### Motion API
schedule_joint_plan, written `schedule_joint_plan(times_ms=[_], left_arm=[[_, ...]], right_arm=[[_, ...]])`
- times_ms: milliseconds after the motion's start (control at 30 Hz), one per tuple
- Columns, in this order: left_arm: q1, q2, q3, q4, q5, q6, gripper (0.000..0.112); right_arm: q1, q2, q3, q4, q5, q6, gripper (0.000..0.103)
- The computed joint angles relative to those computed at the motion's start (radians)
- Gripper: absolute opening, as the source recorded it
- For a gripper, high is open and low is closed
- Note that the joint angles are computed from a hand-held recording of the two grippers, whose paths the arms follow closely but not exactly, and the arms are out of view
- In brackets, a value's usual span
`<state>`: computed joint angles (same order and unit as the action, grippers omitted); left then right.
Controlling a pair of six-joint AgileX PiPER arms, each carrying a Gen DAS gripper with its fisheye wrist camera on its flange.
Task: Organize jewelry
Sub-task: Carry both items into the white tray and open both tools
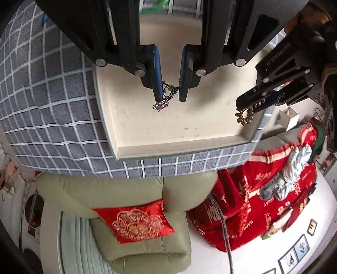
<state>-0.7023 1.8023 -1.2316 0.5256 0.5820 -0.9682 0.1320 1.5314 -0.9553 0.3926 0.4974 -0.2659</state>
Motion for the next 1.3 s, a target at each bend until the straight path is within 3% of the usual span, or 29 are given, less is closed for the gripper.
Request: schedule_joint_plan(times_ms=[167, 300, 333, 400, 467, 500, 533, 767, 833, 867, 933, 1033, 1167, 1267, 1300], left_arm=[[0.014, 0.082, -0.048, -0.051, 0.015, 0.053, 0.041], [-0.001, 0.113, -0.065, -0.011, 0.032, 0.030, 0.041], [-0.007, 0.114, -0.061, 0.013, 0.033, 0.008, 0.044], [-0.013, 0.116, -0.062, 0.032, 0.043, -0.012, 0.065], [-0.021, 0.116, -0.059, 0.064, 0.057, -0.054, 0.066], [-0.020, 0.113, -0.054, 0.064, 0.056, -0.060, 0.066], [-0.016, 0.109, -0.049, 0.053, 0.051, -0.054, 0.066], [-0.003, 0.076, -0.016, 0.047, 0.035, -0.088, 0.066], [-0.003, 0.063, -0.007, 0.058, 0.036, -0.105, 0.095], [-0.008, 0.056, -0.002, 0.085, 0.043, -0.139, 0.103], [-0.022, 0.030, 0.025, 0.159, 0.038, -0.222, 0.103], [-0.025, 0.009, 0.024, 0.122, 0.050, -0.187, 0.103], [-0.061, -0.077, 0.099, 0.195, 0.050, -0.256, 0.103], [-0.100, -0.169, 0.183, 0.229, 0.061, -0.293, 0.103], [-0.117, -0.200, 0.210, 0.236, 0.072, -0.304, 0.103]], right_arm=[[-0.003, 0.109, -0.022, 0.003, -0.032, 0.004, 0.017], [-0.008, 0.146, -0.021, 0.011, -0.047, -0.014, 0.017], [-0.007, 0.145, -0.019, 0.000, -0.052, -0.004, 0.017], [-0.005, 0.146, -0.021, -0.003, -0.050, -0.001, 0.019], [-0.009, 0.149, -0.031, 0.010, -0.034, -0.014, 0.034], [-0.012, 0.146, -0.033, 0.016, -0.027, -0.019, 0.058], [-0.018, 0.135, -0.026, 0.037, -0.028, -0.037, 0.074], [-0.084, 0.034, 0.018, 0.232, 0.015, -0.171, 0.074], [-0.091, -0.020, 0.045, 0.225, 0.019, -0.167, 0.074], [-0.089, -0.043, 0.058, 0.215, 0.018, -0.157, 0.075], [-0.099, -0.095, 0.090, 0.213, 0.027, -0.147, 0.081], [-0.112, -0.150, 0.122, 0.198, 0.045, -0.117, 0.081], [-0.141, -0.231, 0.174, 0.210, 0.091, -0.120, 0.085], [-0.156, -0.302, 0.219, 0.219, 0.113, -0.130, 0.092], [-0.159, -0.326, 0.231, 0.207, 0.124, -0.117, 0.099]])
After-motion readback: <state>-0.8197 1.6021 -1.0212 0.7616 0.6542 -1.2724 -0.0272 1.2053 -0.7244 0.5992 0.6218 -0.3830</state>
